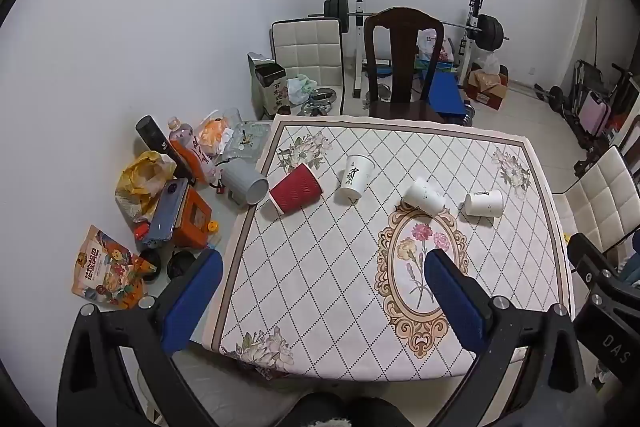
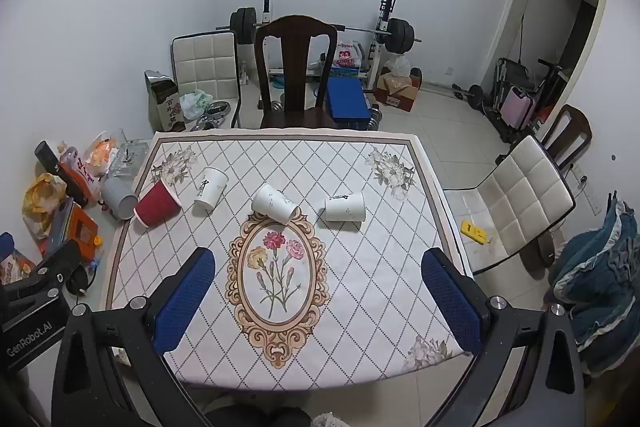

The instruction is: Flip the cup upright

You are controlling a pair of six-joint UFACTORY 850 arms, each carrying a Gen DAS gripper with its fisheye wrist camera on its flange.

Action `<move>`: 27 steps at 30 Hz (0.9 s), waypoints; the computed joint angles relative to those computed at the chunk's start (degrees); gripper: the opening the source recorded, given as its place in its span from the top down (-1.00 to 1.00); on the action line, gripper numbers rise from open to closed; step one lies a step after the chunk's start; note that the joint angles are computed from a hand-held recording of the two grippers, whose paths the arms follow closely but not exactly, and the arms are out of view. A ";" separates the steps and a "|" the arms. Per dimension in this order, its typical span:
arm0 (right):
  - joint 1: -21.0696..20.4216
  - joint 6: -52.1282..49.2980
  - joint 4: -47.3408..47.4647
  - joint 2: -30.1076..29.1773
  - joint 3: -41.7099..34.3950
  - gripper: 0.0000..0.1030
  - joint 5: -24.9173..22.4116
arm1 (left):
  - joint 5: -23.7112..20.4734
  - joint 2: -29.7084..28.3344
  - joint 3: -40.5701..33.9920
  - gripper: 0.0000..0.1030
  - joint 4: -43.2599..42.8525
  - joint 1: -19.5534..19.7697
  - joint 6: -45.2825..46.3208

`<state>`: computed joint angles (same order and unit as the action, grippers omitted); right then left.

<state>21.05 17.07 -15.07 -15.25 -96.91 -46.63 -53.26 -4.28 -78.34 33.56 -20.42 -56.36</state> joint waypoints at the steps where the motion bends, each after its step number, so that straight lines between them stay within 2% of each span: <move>1: -0.01 0.02 0.10 0.09 0.12 -1.00 0.31 | 0.04 0.00 0.01 -1.00 -0.04 0.01 0.09; 27: 0.28 0.75 -0.44 0.69 0.19 -1.00 -0.37 | -1.34 -0.85 -2.04 -1.00 0.16 -0.98 -0.36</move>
<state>21.33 17.82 -15.51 -14.56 -96.72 -46.99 -54.60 -5.13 -80.38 33.72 -21.40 -56.71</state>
